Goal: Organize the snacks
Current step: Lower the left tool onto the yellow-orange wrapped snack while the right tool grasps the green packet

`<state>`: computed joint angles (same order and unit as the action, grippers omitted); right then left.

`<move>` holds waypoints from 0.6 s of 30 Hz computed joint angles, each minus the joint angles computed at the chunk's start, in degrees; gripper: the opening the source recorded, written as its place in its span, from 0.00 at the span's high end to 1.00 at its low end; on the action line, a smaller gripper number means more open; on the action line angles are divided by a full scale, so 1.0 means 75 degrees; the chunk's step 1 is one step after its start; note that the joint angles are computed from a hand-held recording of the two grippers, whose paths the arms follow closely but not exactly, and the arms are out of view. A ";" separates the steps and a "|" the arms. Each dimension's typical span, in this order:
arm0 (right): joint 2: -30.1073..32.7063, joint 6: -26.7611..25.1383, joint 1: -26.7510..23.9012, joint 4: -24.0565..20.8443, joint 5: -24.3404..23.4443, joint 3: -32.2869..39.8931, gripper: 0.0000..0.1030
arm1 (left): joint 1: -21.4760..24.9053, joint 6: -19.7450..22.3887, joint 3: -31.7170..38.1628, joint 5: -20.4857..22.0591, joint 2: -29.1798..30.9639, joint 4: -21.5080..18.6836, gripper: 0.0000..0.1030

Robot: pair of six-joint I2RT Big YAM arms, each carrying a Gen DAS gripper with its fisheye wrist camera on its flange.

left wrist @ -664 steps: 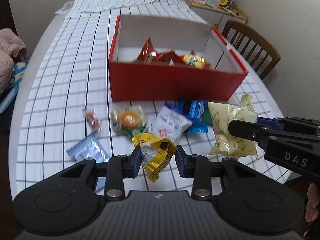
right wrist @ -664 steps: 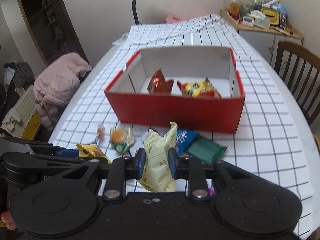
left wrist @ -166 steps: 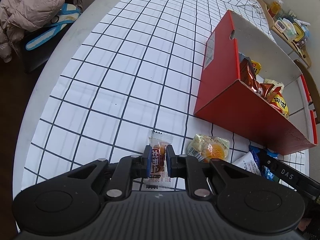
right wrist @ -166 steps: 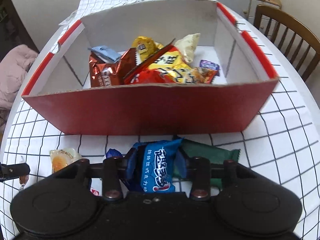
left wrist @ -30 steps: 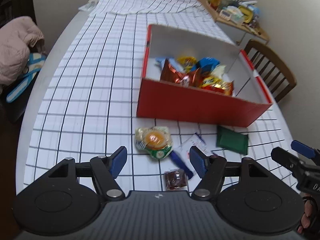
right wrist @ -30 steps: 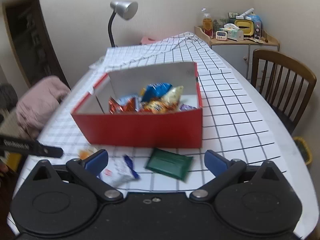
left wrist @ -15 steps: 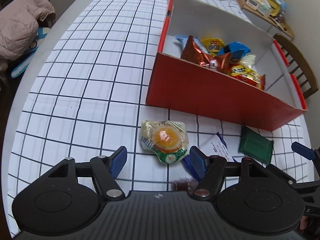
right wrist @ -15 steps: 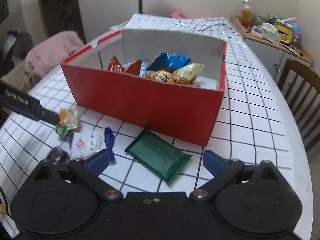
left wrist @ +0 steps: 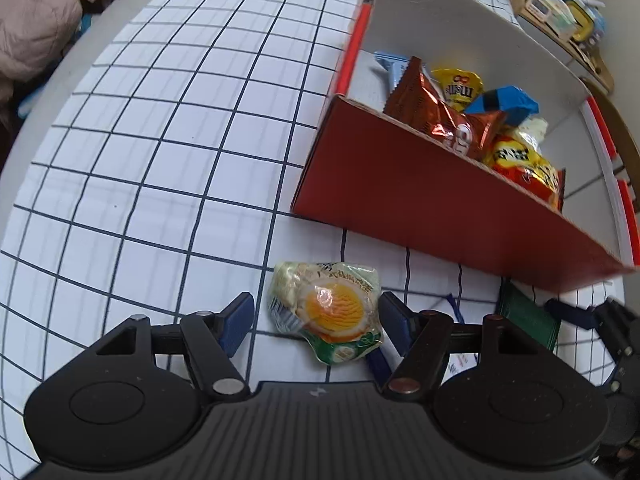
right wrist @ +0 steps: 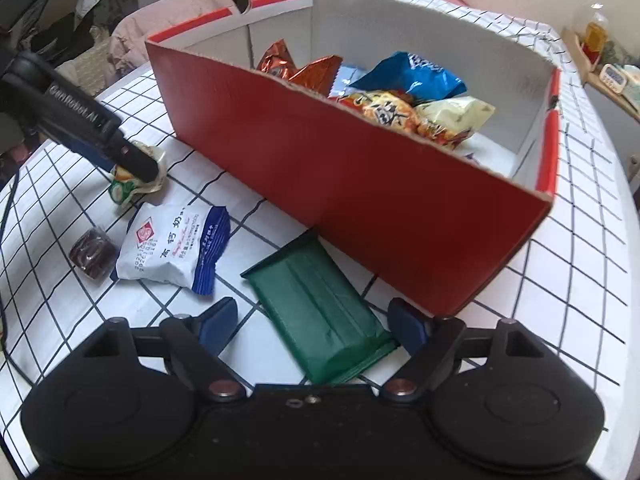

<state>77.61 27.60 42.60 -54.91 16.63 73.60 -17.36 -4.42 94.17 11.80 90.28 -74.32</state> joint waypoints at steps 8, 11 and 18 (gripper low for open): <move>0.0042 -0.0263 0.0142 0.0042 0.0206 0.0048 0.42 | -0.0114 0.0013 0.0112 0.0057 0.0170 0.0008 0.36; 0.0031 -0.0088 0.0227 -0.0028 0.0315 0.0086 0.51 | -0.0136 0.0088 0.0084 0.0009 0.0144 0.0036 0.40; 0.0180 0.0891 0.0549 -0.0338 0.0858 0.0245 0.58 | -0.0143 0.0197 -0.0034 0.0004 0.0037 0.0096 0.53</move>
<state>78.96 34.29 46.72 -57.44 23.07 75.44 -18.43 -2.94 93.91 11.83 90.56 -73.60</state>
